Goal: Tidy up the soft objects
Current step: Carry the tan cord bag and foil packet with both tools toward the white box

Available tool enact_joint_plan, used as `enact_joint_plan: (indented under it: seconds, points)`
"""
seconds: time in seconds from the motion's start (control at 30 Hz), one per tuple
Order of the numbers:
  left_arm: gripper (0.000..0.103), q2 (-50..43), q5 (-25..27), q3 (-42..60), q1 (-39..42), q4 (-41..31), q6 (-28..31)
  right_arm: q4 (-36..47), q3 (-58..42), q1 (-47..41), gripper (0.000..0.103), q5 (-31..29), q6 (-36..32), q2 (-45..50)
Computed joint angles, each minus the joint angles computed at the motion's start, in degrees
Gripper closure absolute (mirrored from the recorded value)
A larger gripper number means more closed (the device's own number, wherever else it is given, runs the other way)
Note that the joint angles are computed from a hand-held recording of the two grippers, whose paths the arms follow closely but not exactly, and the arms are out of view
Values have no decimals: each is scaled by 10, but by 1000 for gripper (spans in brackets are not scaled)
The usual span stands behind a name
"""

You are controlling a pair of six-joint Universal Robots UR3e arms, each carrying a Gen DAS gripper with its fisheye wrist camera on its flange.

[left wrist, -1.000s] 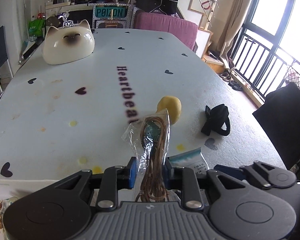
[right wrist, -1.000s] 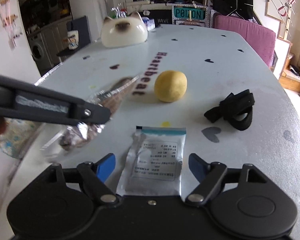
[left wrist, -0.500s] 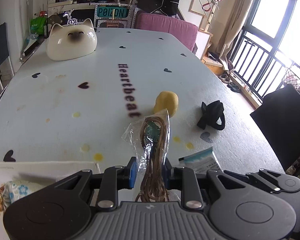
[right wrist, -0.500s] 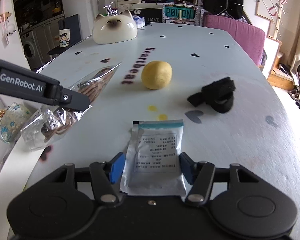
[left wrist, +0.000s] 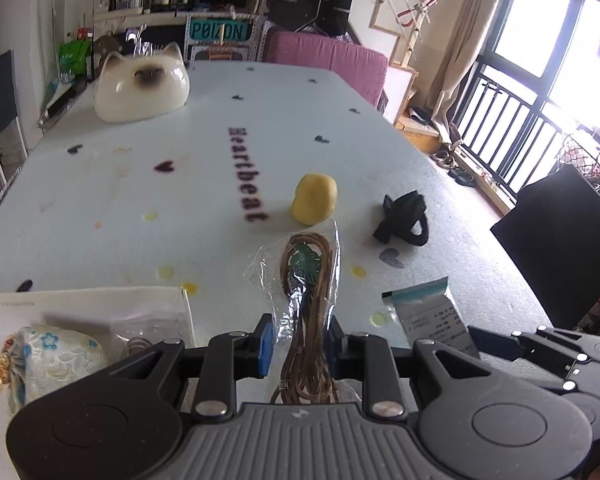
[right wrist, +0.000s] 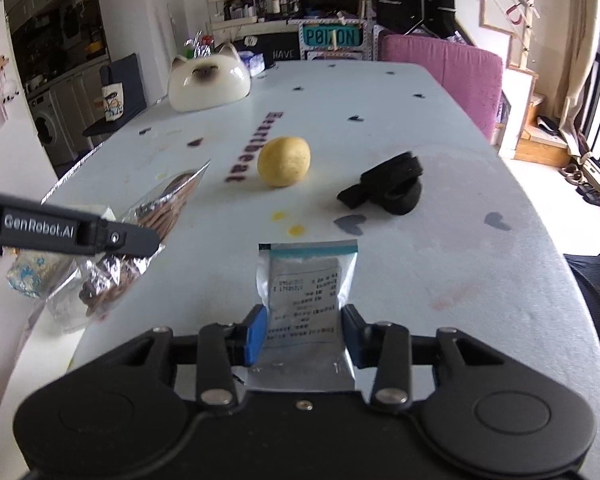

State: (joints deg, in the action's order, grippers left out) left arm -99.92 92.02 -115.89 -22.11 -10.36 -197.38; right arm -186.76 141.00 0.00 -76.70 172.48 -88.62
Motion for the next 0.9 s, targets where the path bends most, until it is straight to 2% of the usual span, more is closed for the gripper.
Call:
enact_joint_plan:
  seconds: [0.03,0.07,0.23,0.27,0.33,0.37,0.4,0.47,0.6,0.77,0.87,0.9]
  points:
    - [76,8,4,-4,-3,2,0,0,6,-3,81,0,2,-14]
    - [76,16,8,-8,-8,4,0,6,9,-6,85,1,3,-29]
    - [76,58,30,-21,-28,1,-1,39,20,-27,81,19,13,-106]
    - [76,66,32,-25,-29,1,-1,43,20,-27,76,18,12,-113]
    - [76,81,33,-37,-31,3,-4,50,24,-32,56,23,18,-123]
    - [76,88,34,-43,-32,6,-6,54,24,-32,37,24,24,-121]
    - [76,94,34,-49,-33,9,-9,47,25,-31,29,23,36,-113]
    - [76,107,32,-62,-32,12,-11,25,24,-21,21,19,59,-82]
    - [76,130,25,-80,-26,9,-7,16,-23,34,15,-21,104,9]
    - [76,145,18,-89,-17,5,0,3,-86,102,8,-106,131,103]
    - [76,142,11,-88,-14,4,3,21,-110,121,9,-138,140,129]
    - [76,141,9,-87,-13,4,5,8,-107,123,13,-143,137,134]
